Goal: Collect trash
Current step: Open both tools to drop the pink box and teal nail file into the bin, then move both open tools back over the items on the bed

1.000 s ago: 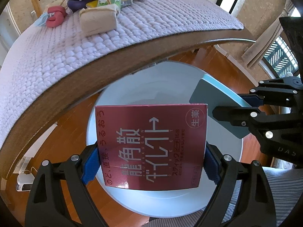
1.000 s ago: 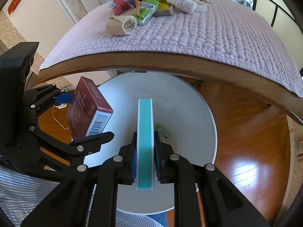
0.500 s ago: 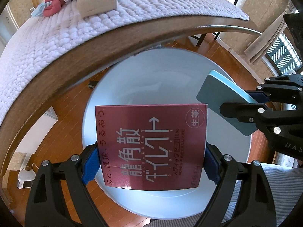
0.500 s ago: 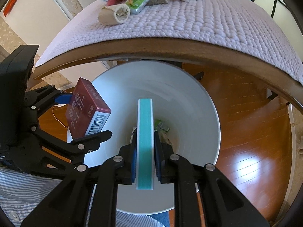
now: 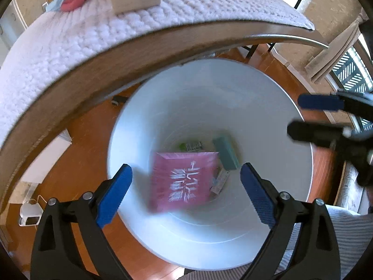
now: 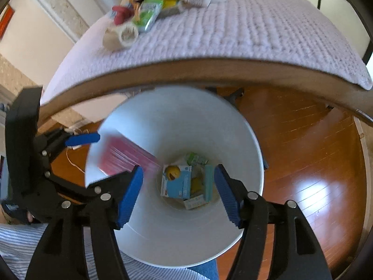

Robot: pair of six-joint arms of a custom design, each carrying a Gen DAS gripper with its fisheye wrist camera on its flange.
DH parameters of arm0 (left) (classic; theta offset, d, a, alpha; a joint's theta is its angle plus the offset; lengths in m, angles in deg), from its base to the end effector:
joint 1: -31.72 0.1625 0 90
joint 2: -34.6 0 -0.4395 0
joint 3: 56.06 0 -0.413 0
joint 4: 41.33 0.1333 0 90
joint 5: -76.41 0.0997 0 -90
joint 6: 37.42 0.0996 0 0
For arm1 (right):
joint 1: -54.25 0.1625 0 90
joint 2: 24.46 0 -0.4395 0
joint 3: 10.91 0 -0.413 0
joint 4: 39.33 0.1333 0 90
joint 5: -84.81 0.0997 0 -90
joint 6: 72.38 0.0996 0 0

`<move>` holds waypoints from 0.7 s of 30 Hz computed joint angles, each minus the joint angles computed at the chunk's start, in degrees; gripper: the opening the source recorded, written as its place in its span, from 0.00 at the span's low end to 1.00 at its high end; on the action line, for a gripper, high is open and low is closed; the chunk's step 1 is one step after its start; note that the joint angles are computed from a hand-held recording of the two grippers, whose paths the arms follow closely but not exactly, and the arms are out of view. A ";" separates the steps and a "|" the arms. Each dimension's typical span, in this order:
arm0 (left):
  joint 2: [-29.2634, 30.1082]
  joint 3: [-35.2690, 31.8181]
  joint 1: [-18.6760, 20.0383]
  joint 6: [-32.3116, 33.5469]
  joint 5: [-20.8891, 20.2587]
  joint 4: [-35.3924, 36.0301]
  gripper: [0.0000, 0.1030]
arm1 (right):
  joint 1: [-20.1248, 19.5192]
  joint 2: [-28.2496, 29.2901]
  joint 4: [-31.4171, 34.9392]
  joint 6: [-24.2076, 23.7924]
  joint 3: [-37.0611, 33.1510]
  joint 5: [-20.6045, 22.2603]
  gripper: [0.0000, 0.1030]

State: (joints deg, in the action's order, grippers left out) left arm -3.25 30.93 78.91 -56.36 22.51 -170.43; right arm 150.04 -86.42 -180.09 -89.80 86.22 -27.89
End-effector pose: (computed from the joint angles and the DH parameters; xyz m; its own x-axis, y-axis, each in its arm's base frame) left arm -0.3358 -0.6450 0.0232 -0.7118 0.3562 -0.6053 0.4632 0.8859 -0.0234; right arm 0.1615 -0.6520 0.2508 -0.8566 -0.2772 0.4351 -0.3706 0.9174 -0.1451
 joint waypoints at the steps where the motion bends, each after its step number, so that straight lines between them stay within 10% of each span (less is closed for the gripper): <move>1: -0.41 0.51 -0.54 0.51 0.84 -1.17 0.93 | 0.02 -0.13 -0.85 0.33 -0.28 1.14 0.62; 11: 0.96 0.62 -4.74 16.23 17.64 -24.95 0.98 | 0.87 6.91 -8.17 1.63 -13.01 6.28 0.71; 21: 5.17 -7.44 -0.14 13.83 17.37 -25.11 0.98 | 0.04 18.91 2.17 8.32 -33.10 8.90 0.71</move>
State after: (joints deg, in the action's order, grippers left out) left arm 1.92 23.49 78.77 -42.53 39.89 -195.54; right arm 150.08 -67.51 -177.92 -81.48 53.12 -18.98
